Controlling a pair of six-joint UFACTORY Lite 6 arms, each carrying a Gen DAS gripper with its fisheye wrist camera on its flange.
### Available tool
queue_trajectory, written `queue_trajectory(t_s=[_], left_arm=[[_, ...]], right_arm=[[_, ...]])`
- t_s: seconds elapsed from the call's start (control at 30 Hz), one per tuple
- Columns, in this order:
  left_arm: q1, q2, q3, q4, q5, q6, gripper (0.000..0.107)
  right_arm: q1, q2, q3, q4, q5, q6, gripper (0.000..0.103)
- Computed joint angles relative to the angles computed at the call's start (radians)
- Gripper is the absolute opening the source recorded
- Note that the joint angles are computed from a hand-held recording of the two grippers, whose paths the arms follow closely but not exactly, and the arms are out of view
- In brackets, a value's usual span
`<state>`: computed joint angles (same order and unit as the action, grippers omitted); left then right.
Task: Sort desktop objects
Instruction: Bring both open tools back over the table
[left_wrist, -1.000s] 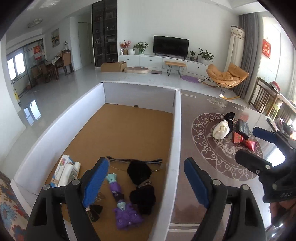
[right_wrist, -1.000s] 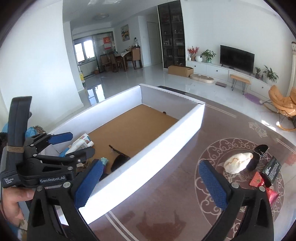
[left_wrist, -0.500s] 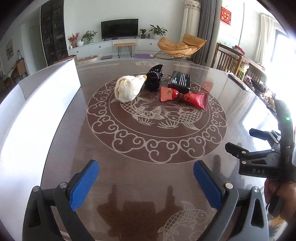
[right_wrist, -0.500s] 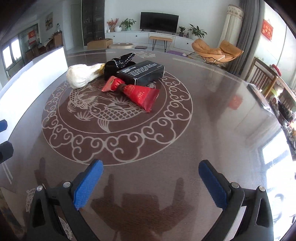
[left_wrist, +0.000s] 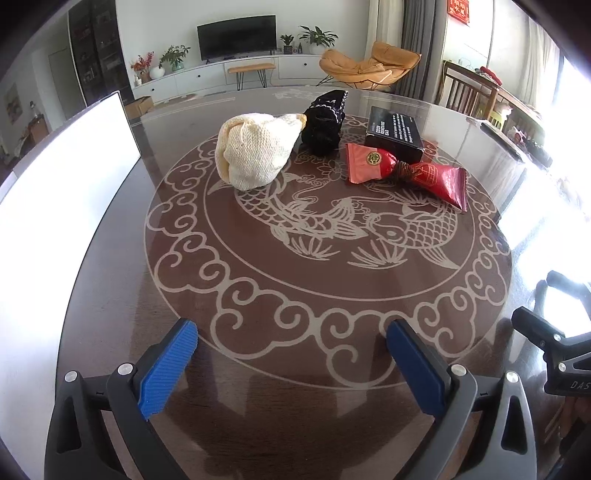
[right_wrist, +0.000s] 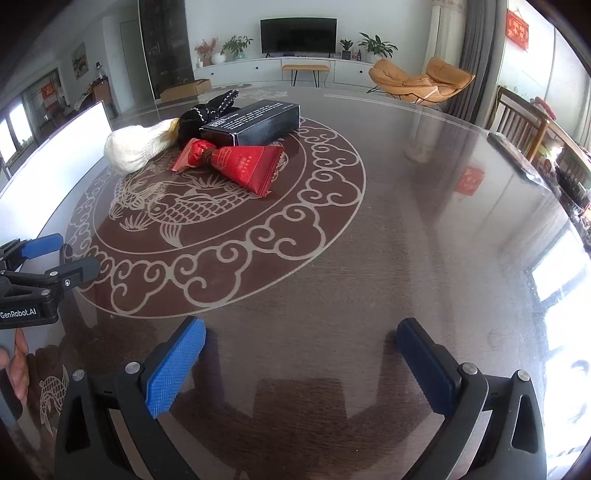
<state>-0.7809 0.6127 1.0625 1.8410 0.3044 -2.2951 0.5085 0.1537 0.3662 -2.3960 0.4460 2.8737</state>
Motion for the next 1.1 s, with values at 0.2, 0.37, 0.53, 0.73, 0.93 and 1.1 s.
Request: queue_trajectory(t_s=[0.2,0.37,0.53,0.73,0.93,1.1], left_arm=[[-0.006,-0.011,-0.023,0.040,0.012,-0.051,0.103],[-0.006,-0.011,-0.021,0.037,0.011,-0.045,0.103],[-0.005,-0.011,-0.020,0.036,0.009,-0.042,0.103],[-0.006,-0.011,-0.019,0.032,0.010,-0.040,0.103],[-0.006,-0.011,-0.019,0.031,0.010,-0.039,0.103],[-0.007,-0.010,-0.018,0.025,0.011,-0.036,0.103]], right_arm=[[-0.003,0.001,-0.001,-0.005,0.001,0.003,0.103],[-0.004,0.001,-0.001,-0.008,0.001,0.005,0.103],[-0.004,0.002,-0.001,-0.008,0.001,0.005,0.103],[-0.004,0.002,-0.001,-0.010,0.001,0.006,0.103],[-0.005,0.002,-0.001,-0.011,0.001,0.007,0.103],[-0.004,0.003,0.000,-0.010,0.001,0.007,0.103]])
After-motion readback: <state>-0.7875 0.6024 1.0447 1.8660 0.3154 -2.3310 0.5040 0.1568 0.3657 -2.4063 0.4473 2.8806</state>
